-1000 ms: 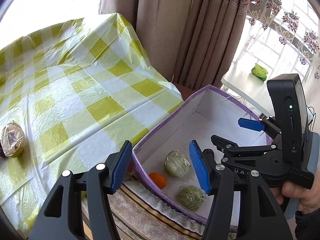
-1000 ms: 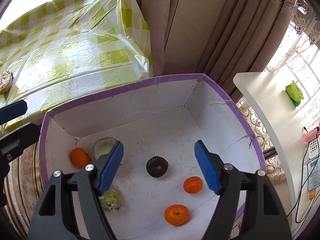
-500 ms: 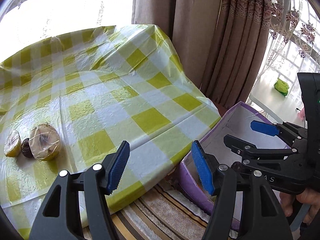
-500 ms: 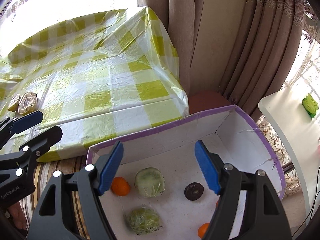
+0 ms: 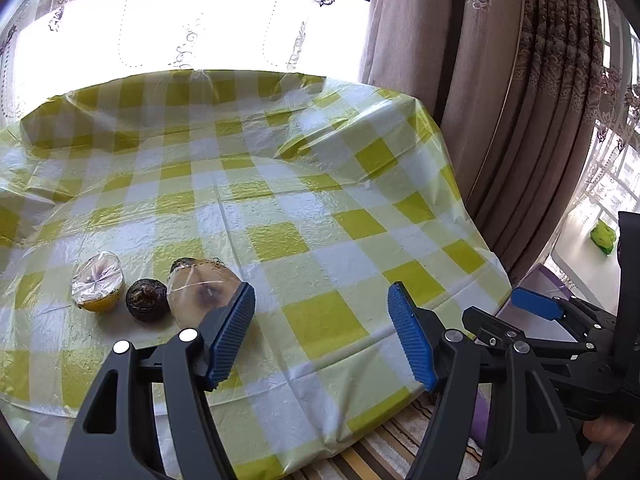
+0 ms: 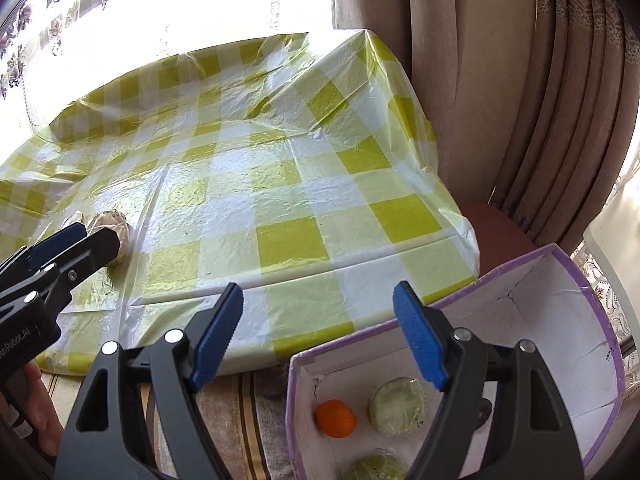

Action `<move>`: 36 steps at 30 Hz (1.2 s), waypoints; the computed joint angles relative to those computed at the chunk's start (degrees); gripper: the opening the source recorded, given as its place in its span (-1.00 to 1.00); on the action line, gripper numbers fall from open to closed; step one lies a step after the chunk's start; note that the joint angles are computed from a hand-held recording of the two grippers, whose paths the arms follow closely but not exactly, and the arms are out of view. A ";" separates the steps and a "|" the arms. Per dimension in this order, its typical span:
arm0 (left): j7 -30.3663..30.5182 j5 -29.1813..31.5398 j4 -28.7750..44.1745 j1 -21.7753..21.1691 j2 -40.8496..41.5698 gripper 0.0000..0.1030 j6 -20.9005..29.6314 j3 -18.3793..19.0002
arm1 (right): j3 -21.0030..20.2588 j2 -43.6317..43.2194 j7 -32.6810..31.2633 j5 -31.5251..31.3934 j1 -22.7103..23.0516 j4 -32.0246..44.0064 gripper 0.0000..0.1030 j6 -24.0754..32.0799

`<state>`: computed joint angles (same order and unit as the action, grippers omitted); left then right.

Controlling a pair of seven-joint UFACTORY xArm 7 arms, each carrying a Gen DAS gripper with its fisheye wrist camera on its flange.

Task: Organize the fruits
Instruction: 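Move both open tools back over the fruits on the table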

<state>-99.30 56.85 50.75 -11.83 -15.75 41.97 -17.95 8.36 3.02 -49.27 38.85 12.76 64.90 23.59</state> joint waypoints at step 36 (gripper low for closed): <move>13.37 -17.90 -19.21 15.61 -16.27 0.26 -2.65 3.54 | 6.86 7.02 8.01 -6.55 11.18 4.25 0.75 1.95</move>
<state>-85.93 38.95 31.54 3.79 -32.02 39.33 -14.41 15.22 10.04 -41.27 32.31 23.94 69.15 25.54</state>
